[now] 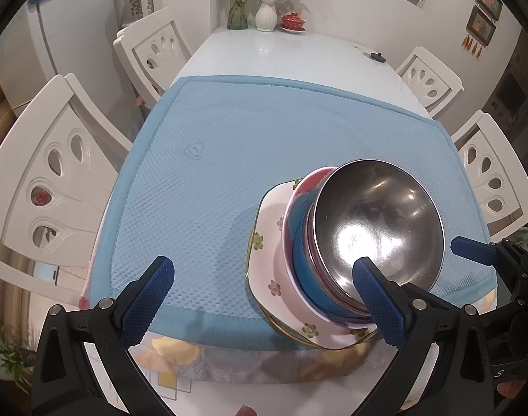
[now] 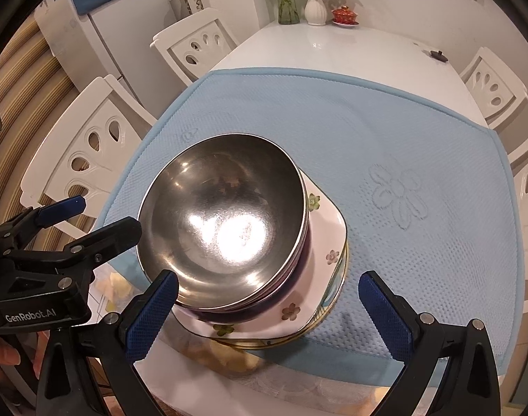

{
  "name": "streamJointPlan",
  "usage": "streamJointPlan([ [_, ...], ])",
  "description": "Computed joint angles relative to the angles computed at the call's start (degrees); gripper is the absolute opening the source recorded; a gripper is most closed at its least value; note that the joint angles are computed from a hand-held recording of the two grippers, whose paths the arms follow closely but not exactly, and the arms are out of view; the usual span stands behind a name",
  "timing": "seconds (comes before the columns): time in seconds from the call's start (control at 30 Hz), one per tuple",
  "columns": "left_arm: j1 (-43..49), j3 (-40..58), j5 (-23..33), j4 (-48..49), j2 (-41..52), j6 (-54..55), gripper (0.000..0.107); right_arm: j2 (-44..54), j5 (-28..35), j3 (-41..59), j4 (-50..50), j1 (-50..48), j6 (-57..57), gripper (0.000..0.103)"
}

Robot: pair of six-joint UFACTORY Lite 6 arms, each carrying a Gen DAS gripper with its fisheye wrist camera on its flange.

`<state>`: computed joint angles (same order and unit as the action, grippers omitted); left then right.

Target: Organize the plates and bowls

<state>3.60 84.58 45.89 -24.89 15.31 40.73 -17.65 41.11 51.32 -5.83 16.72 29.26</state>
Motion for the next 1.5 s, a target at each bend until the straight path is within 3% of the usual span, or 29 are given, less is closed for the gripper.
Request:
streamJointPlan([
  [1.5, 0.0, 1.6, -0.4, -0.7, 0.6, 0.9, 0.103, 0.1, -0.3, 0.3, 1.2, -1.6, -1.2, 0.103],
])
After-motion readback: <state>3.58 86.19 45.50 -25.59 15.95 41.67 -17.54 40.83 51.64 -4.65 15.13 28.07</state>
